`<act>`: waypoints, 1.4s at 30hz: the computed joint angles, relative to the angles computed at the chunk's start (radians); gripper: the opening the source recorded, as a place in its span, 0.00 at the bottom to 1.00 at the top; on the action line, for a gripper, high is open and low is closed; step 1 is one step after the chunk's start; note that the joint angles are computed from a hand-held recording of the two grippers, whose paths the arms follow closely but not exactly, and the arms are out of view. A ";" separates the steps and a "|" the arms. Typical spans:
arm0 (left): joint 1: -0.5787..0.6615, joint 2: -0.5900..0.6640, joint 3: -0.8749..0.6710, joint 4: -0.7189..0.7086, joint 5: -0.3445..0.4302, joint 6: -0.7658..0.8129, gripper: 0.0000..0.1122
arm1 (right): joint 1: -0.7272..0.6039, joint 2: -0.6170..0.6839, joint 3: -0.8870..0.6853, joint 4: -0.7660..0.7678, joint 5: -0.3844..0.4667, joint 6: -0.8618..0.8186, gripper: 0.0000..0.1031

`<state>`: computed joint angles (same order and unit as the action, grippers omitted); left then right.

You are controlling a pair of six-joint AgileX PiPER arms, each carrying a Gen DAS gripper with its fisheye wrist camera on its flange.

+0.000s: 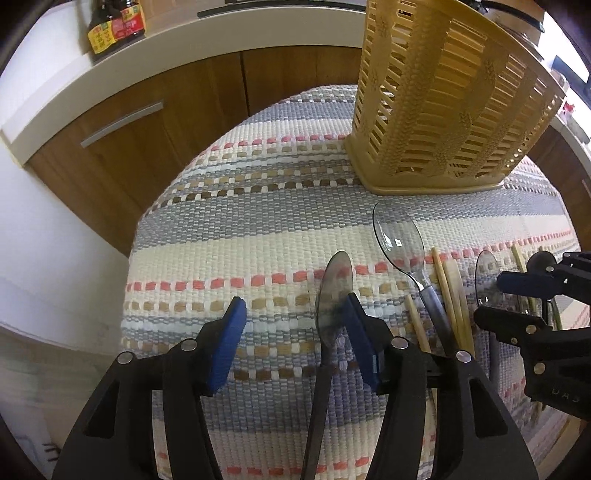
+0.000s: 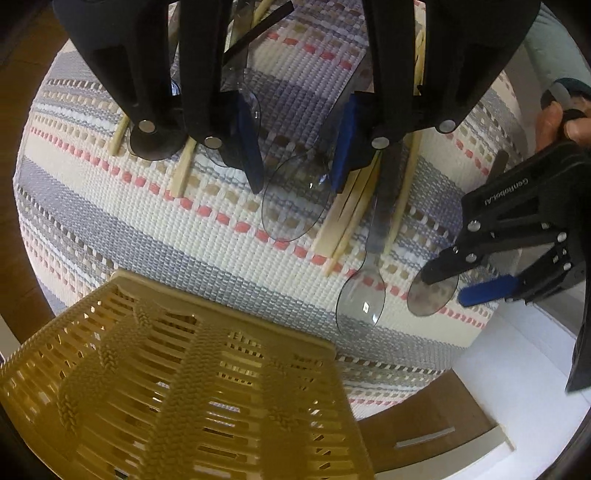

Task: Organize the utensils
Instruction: 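Grasp a clear plastic spoon with the left tool while the right tool grasps another, then lift both held spoons up over the yellow utensil holder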

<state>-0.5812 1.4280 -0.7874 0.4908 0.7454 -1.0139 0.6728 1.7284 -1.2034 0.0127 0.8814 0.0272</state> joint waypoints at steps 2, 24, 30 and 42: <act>0.005 -0.014 0.013 -0.008 0.000 0.033 0.51 | -0.022 -0.023 0.016 0.005 0.011 -0.015 0.34; -0.126 -0.114 -0.121 0.015 0.094 -0.052 0.26 | -0.097 -0.249 0.116 0.105 0.008 -0.207 0.28; -0.330 -0.296 -0.116 0.242 0.170 -0.314 0.26 | -0.246 -0.461 0.146 0.332 0.017 -0.487 0.28; -0.417 -0.192 -0.434 0.647 0.252 -0.429 0.26 | -0.502 -0.483 -0.126 0.722 0.070 -0.786 0.28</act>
